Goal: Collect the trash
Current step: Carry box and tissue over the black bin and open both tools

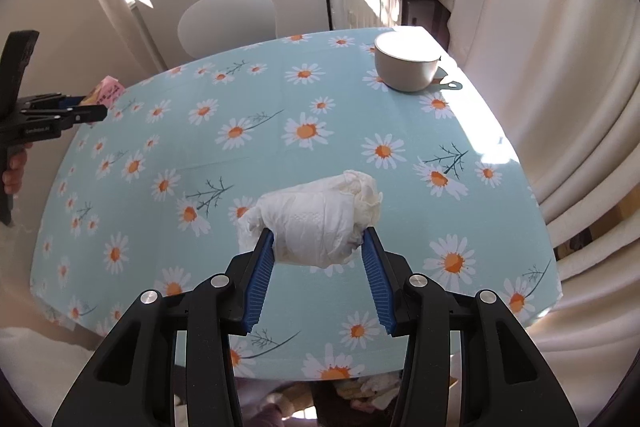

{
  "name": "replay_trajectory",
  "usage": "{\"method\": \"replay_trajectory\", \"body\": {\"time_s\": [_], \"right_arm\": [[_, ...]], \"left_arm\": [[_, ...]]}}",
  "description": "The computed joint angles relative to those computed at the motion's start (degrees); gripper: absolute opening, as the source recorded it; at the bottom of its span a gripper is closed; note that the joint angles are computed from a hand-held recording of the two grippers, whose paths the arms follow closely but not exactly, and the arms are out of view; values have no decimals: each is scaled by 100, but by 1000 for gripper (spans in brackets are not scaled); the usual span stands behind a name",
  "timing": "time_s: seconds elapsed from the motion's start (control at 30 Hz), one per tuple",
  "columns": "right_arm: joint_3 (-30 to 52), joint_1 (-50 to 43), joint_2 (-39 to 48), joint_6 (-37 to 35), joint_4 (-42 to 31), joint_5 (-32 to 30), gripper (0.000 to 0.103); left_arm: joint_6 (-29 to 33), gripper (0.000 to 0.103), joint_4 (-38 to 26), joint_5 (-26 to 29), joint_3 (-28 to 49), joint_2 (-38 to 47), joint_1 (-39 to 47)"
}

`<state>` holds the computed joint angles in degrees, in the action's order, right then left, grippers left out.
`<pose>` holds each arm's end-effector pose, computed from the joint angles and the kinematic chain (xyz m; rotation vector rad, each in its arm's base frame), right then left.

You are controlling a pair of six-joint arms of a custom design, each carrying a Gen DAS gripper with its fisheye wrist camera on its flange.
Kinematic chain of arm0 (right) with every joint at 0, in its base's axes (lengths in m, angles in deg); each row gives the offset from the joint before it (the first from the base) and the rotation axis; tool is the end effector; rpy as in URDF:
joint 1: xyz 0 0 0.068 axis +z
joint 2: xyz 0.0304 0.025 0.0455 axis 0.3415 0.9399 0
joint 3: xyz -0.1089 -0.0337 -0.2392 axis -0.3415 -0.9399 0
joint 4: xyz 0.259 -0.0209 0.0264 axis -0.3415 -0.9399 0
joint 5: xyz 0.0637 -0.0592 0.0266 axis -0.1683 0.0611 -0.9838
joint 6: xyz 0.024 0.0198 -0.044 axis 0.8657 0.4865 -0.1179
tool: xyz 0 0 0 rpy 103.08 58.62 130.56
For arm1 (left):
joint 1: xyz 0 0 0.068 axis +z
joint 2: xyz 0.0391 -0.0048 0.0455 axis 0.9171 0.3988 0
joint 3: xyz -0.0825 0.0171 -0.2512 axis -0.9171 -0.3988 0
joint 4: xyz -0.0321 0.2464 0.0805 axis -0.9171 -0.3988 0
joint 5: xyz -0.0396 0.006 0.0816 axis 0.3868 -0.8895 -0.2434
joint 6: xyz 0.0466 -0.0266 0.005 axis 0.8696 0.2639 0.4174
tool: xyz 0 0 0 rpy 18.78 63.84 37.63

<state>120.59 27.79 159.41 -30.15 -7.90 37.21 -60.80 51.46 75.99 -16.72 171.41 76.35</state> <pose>0.2883 0.0468 0.1415 -0.4113 2.5234 0.2643 0.3054 0.0459 0.1607 0.3571 2.5731 -0.0610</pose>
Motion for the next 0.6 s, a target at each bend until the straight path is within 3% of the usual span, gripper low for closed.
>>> {"method": "replay_trajectory", "body": {"time_s": [0.3,0.4,0.6], "right_arm": [[-1155,-796,-1221,-331,-80,-290,42],[-1450,-1227,-1748,-551,-352,-467,42],[-1894,-2085,-2803,-1100,-1073,-749,42]], "left_arm": [[-131,45,-693,-658,-594,-1143,-1271],[-126,45,-865,-990,-746,-1472,-1946],[-420,45,-1197,-1099,-756,-1679,-3045]]}}
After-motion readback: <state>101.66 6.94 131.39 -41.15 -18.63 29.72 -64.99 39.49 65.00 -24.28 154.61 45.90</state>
